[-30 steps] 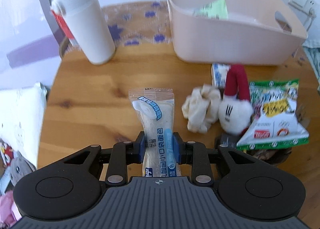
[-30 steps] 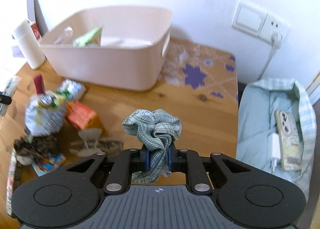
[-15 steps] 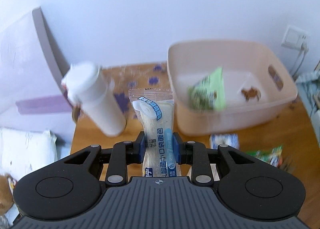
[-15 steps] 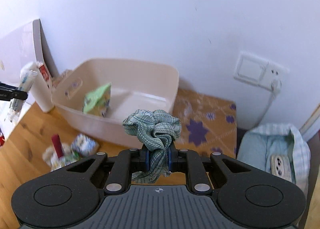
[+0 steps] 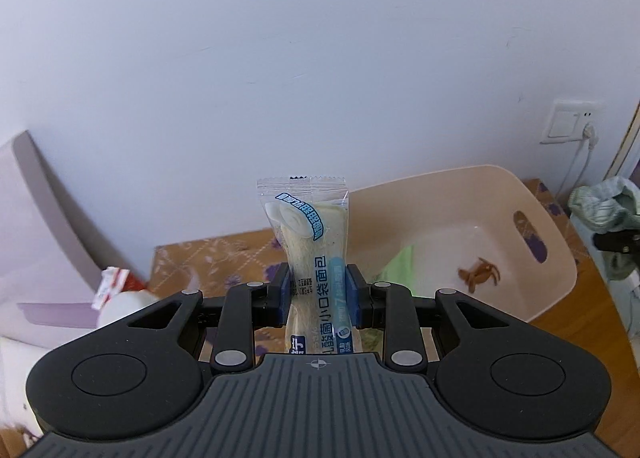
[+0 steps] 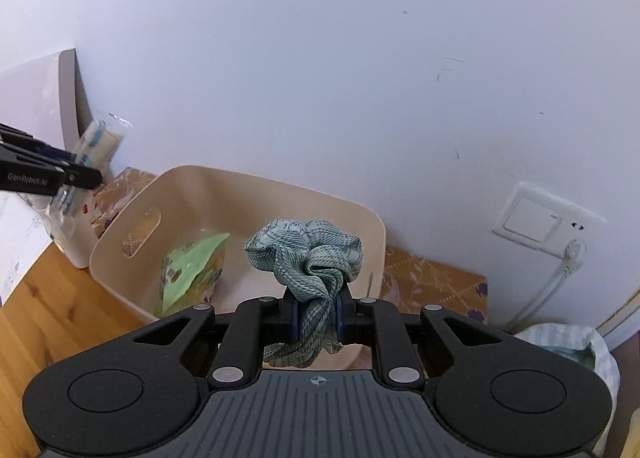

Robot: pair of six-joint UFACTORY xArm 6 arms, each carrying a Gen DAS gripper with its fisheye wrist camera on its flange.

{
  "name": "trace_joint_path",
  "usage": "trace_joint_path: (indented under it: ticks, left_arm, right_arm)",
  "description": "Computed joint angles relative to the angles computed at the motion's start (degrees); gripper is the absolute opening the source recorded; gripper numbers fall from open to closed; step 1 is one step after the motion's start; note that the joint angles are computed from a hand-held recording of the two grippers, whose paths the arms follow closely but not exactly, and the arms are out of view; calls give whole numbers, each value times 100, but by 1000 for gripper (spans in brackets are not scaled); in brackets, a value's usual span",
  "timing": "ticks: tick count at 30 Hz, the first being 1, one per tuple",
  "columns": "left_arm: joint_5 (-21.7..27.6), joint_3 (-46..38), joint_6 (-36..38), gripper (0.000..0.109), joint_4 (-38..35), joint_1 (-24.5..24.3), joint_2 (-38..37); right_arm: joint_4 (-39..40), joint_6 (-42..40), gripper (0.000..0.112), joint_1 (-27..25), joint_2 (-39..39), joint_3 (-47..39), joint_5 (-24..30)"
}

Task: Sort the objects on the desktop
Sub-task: 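Lift the bread roll and scrunchie over the beige basket with both tools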

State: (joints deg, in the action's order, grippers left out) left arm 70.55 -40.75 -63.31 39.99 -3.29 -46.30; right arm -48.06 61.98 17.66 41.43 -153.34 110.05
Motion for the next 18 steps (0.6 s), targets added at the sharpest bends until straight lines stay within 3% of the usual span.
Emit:
trace_joint_path:
  ticks: [4,8,18]
  left_arm:
    - [-528,29,194,28,-231,382,266]
    - [-1060,55,285,28,-471,681,619]
    - [-1950,62,646,28,-1202,1127,1450]
  right_arm:
    - [129,-78,16,-199,140,-99,-82]
    - [430,288,16,-406,-326,884,-550]
    - [1039,634,16,-731,-484,1616,-1055]
